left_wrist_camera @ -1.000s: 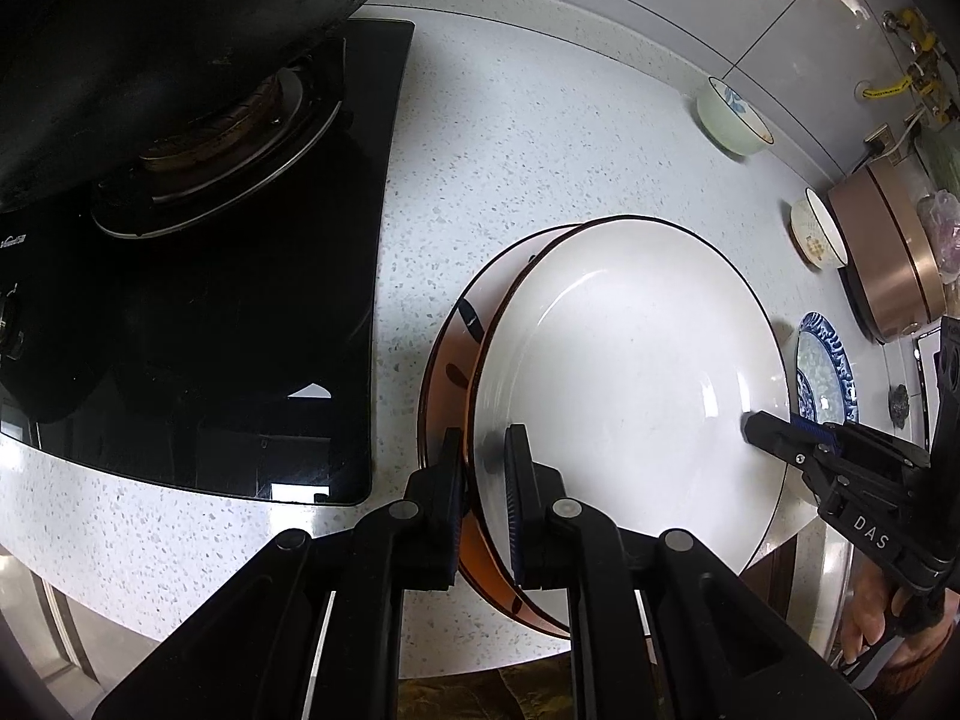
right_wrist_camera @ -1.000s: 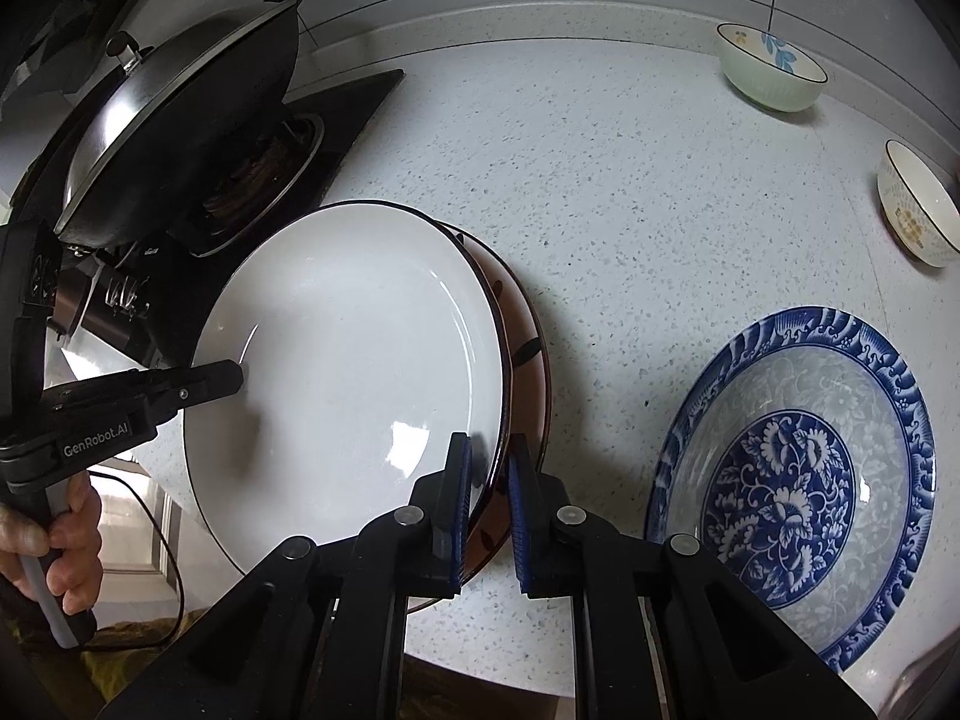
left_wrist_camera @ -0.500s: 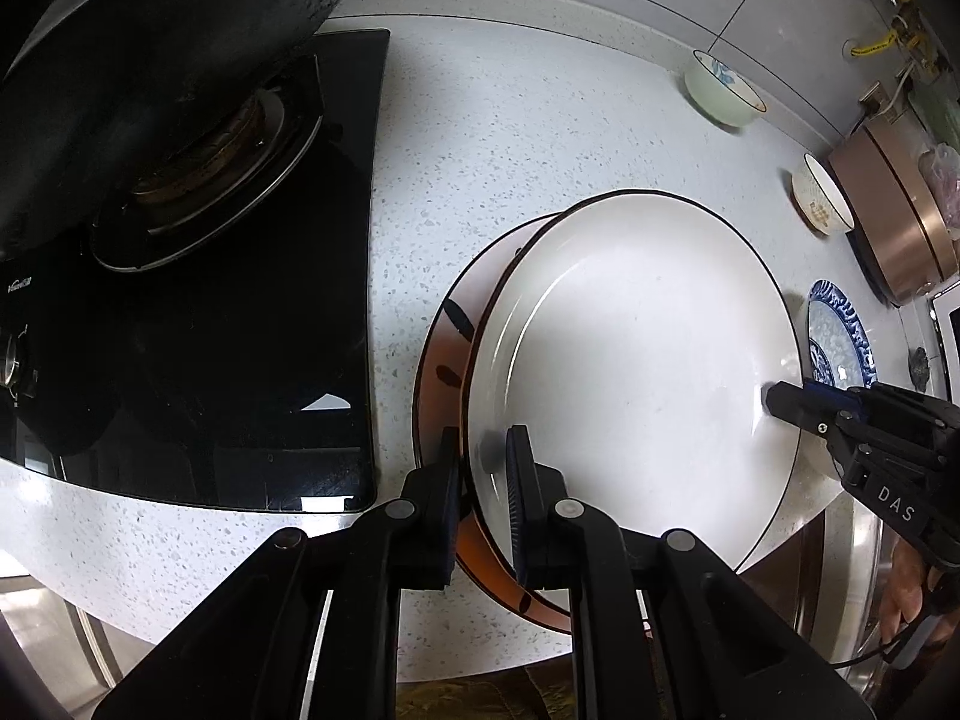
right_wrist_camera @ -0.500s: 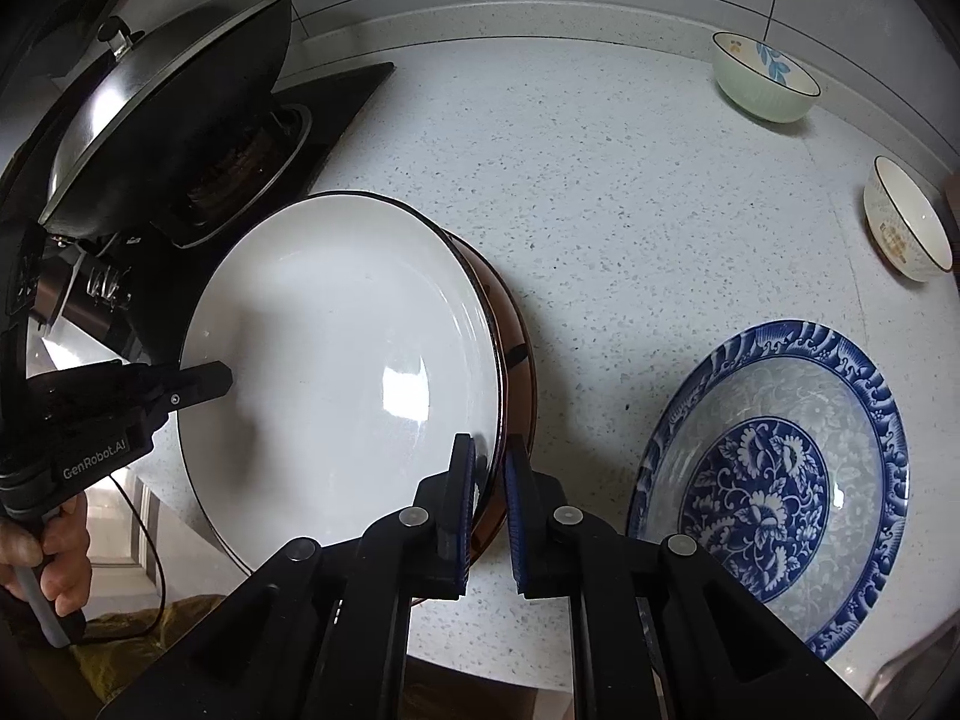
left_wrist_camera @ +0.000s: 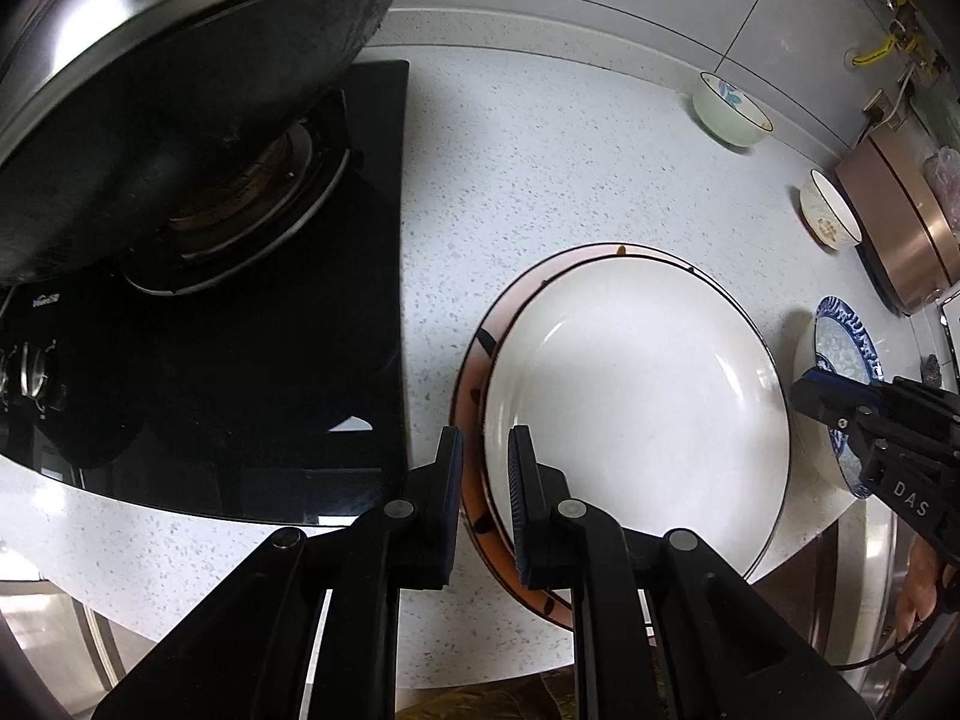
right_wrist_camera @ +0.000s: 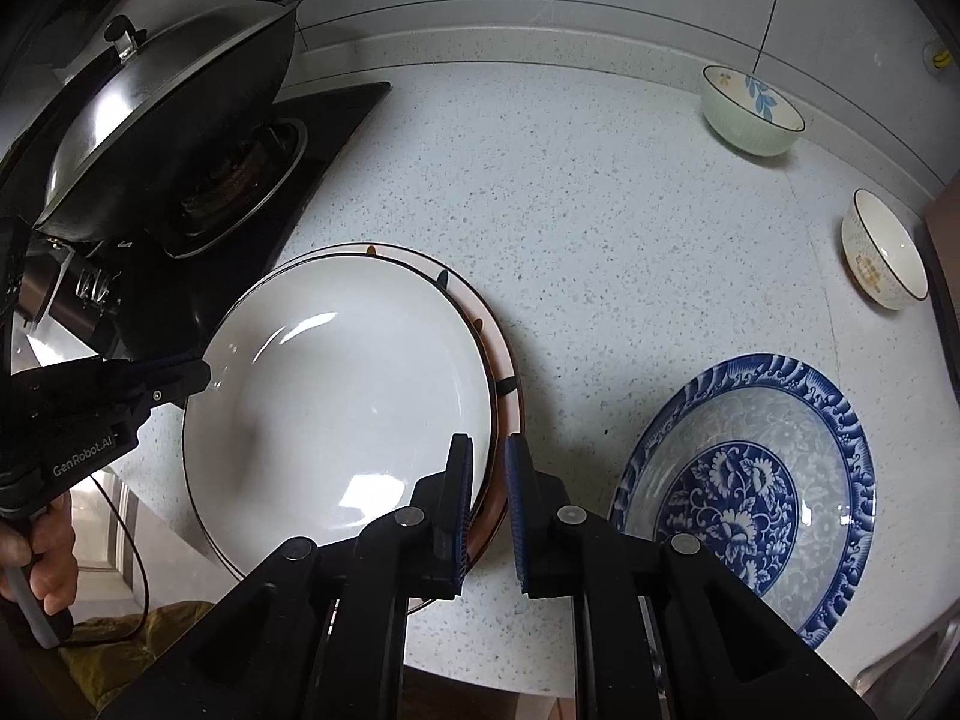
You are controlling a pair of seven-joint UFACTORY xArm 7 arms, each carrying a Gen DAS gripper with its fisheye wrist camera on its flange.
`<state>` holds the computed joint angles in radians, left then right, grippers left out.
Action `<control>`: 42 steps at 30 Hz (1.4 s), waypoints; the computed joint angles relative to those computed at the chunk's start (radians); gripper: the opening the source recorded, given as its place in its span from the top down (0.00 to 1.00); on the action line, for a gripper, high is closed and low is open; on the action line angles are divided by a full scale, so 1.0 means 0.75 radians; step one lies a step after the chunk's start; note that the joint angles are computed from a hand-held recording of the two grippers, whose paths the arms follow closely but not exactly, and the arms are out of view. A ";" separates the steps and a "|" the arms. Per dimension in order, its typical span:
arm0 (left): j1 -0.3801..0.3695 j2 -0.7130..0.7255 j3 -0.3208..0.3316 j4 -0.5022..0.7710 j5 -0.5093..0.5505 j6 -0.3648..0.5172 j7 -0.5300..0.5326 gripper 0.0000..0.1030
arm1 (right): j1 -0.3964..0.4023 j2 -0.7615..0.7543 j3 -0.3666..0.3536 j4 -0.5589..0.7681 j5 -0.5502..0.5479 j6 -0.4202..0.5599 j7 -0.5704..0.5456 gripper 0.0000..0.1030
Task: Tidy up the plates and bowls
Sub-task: 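Lower the dish onto the leaf plates and open both grippers, then move both grippers to the plain white brown-rimmed bowl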
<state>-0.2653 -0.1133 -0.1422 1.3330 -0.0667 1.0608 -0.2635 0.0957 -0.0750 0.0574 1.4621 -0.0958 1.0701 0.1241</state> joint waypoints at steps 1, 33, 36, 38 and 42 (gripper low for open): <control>0.002 0.000 0.002 -0.002 0.000 -0.001 -0.006 0.89 | 0.001 -0.007 0.002 -0.006 -0.006 -0.008 0.004 0.87; -0.016 0.052 -0.036 0.153 0.133 0.048 -0.136 0.88 | 0.004 -0.114 0.013 -0.102 -0.169 -0.122 0.019 0.65; -0.050 0.116 -0.052 0.247 0.157 0.075 -0.175 0.89 | -0.025 -0.128 -0.014 -0.111 -0.128 -0.135 -0.037 0.64; -0.083 0.181 -0.066 0.338 0.169 0.100 -0.197 0.88 | -0.049 -0.139 -0.038 -0.113 -0.094 -0.138 -0.081 0.64; -0.167 0.361 -0.083 0.587 0.151 0.165 -0.214 0.86 | -0.121 -0.178 -0.098 -0.122 -0.044 -0.143 -0.161 0.61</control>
